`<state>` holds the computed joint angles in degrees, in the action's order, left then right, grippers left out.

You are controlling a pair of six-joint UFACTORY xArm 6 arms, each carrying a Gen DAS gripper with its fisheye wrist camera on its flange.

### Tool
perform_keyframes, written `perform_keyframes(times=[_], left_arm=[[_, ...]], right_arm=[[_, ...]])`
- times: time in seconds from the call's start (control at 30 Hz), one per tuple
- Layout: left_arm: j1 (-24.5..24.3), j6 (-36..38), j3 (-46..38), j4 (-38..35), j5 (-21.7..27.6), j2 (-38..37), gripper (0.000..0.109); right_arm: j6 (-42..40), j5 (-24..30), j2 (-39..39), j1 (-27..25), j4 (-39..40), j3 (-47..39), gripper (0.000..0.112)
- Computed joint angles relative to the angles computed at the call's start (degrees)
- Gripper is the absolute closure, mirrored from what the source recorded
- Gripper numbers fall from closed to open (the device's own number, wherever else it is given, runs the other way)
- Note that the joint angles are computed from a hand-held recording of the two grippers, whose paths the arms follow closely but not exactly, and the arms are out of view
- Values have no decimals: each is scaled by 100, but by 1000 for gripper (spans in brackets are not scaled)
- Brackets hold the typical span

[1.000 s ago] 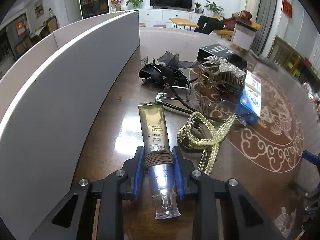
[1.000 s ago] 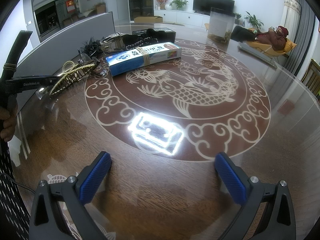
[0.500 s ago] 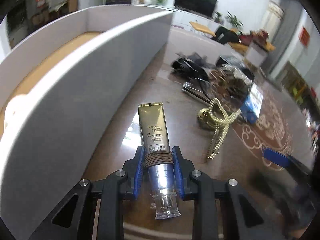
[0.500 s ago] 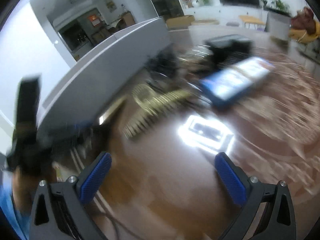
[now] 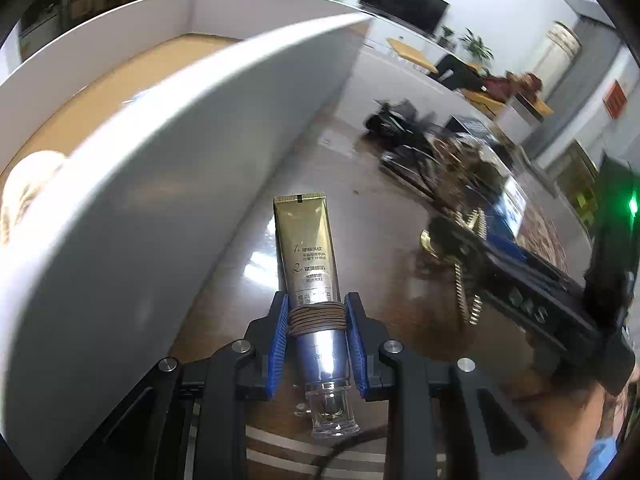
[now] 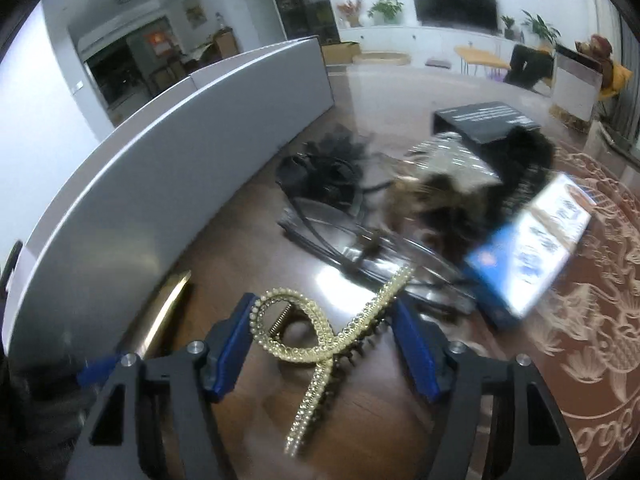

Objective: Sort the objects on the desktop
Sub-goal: 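Hold the gold tube with the left tool while the right tool grasps the rhinestone hair clip, then lift the gold tube with the left tool while the right tool lifts the hair clip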

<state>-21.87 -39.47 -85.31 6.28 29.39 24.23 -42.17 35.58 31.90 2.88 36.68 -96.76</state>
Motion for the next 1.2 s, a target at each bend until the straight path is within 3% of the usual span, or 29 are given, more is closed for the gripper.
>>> perform_keyframes(times=[0.2, 0.3, 0.37, 0.43, 0.6, 0.67, 0.73, 1.2], left_arm=[[-302, 1334, -565, -868, -18, 427, 81], [-528, 1122, -1087, -203, 198, 764, 80], [-665, 578, -1473, 602, 425, 1006, 79], [-750, 386, -1697, 983, 565, 1137, 64], [-983, 192, -2257, 1931, 1210, 1456, 26], [-896, 183, -2174, 1677, 1129, 1414, 19], [-801, 120, -2239, 1446, 1248, 1458, 6], [-760, 40, -2260, 1482, 1177, 1511, 6]], right_arm=[[-1421, 18, -926, -820, 499, 1217, 44], [-1678, -94, -1190, -1216, 519, 1554, 43], [-1602, -103, -1221, -1346, 297, 1620, 32], [-1466, -126, -1129, -1381, 112, 1569, 19], [-989, -392, -1017, -1303, -308, 1536, 9], [-897, -656, -1085, -1252, -525, 1738, 9], [-884, -651, -1058, -1245, -511, 1723, 9], [-939, -652, -1081, -1265, -471, 1762, 9]])
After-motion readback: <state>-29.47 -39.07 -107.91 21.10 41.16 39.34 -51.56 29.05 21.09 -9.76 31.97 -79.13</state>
